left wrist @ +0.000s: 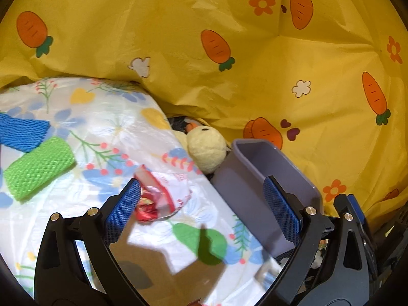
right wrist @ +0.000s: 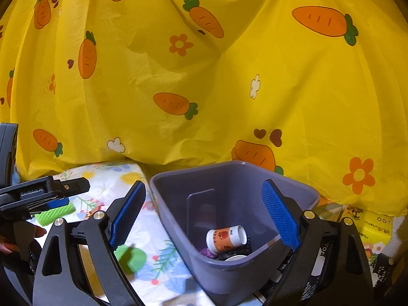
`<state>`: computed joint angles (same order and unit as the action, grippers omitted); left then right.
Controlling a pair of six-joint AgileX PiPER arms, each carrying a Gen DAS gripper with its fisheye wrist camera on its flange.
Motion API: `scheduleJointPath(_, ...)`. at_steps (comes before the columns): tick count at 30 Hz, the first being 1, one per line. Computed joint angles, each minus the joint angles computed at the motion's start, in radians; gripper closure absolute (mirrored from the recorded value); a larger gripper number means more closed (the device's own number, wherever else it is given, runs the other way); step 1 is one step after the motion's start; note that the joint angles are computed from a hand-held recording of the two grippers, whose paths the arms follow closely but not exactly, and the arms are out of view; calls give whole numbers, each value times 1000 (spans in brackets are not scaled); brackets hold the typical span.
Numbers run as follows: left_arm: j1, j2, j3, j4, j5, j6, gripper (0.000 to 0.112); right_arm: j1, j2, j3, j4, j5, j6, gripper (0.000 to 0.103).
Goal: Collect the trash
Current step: 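Move both tools back to the bed toward the green mesh and snack wrapper, then grasp the green mesh sleeve with the left tool while the right tool grasps the red-white wrapper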
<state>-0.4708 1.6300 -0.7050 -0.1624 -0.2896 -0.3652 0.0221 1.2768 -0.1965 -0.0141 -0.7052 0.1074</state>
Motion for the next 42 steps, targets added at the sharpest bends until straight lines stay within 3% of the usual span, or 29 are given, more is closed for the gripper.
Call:
scheduleJointPath(3, 45, -60, 90, -114, -13, 123, 17, 142, 21, -13, 128, 17, -88, 14)
scheduleJointPath(9, 219, -153, 250, -28, -31, 81, 17, 406, 123, -80, 342, 47, -227, 14)
scheduleJointPath(16, 490, -209, 342, 424, -63, -266, 17, 562, 300, -272, 504, 169, -379, 14)
scheduleJointPath(22, 619, -204, 335, 591, -60, -364, 17, 587, 425, -433, 633, 245, -513, 14)
scheduleJointPath(29, 605, -137, 262, 584, -2, -321, 17, 538, 529, -577, 720, 363, -612, 15)
scheduleJointPath(35, 581, -4, 151, 554, 54, -279, 18, 485, 581, -660, 723, 505, -628, 30)
scheduleJointPath(42, 585, 89, 80, 649, 77, -362, 27, 485, 578, -655, 639, 510, -563, 48)
